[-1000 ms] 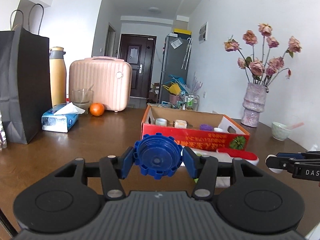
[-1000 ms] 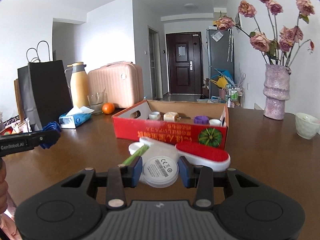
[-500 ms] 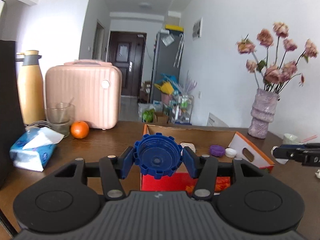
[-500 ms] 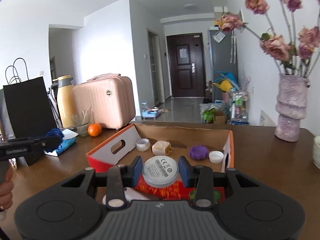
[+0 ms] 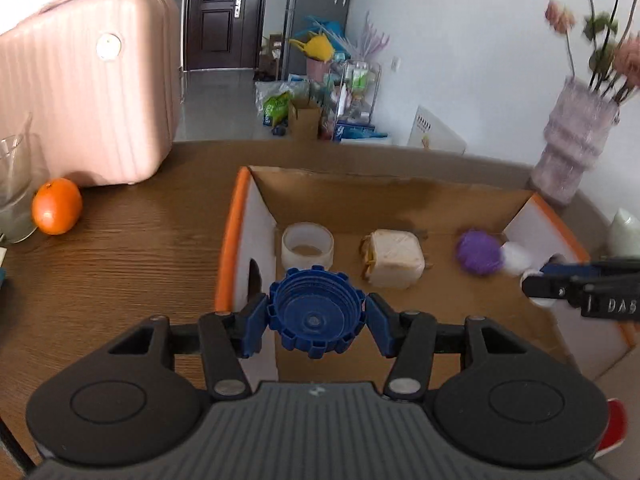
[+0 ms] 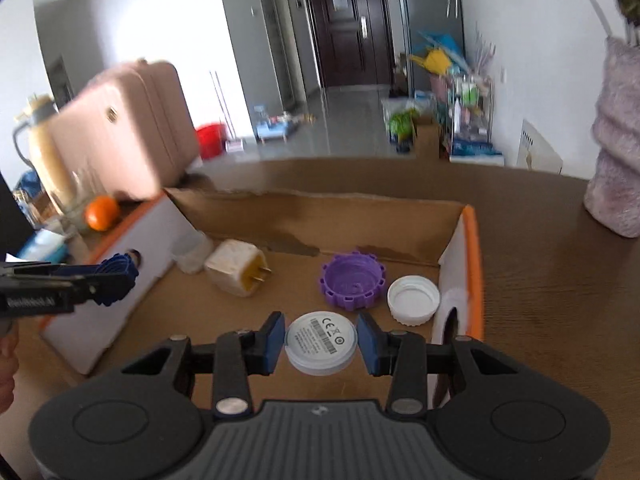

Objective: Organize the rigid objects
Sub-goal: 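Open both tools to drop the blue cap and round container into the box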

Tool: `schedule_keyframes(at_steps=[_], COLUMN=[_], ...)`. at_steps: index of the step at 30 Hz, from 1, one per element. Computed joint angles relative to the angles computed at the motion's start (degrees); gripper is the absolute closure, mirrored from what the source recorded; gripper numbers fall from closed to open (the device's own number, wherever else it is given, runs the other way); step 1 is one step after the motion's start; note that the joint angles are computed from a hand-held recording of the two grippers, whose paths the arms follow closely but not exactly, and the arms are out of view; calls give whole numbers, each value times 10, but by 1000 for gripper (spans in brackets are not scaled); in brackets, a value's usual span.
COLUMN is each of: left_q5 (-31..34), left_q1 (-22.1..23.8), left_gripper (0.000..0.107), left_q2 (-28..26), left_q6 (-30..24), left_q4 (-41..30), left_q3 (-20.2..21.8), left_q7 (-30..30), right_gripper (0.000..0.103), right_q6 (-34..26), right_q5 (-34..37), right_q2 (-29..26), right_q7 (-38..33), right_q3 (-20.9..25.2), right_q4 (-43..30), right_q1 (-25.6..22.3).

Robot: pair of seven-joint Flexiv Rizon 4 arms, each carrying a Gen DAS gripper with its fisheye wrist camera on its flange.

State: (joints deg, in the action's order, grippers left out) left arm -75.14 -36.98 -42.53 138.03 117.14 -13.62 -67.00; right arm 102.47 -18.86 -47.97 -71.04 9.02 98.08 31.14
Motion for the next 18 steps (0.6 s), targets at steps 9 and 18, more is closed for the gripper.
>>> schedule_keyframes(at_steps=[9, 18], left_q5=[-67, -87], left_q1=[-20, -111], left_gripper=[31, 23], left_q2=[12, 51], left_q6=[40, 168], left_q4=[-3, 63], left_q3=[-29, -55], left_q7=[7, -65], right_gripper=[47, 37], right_q6=[45, 181], right_q5=[43, 164], right_q2=[-2, 116], right_q7=[13, -87], right_q3=[-73, -124], right_q4=[4, 161], right_q1=[65, 152])
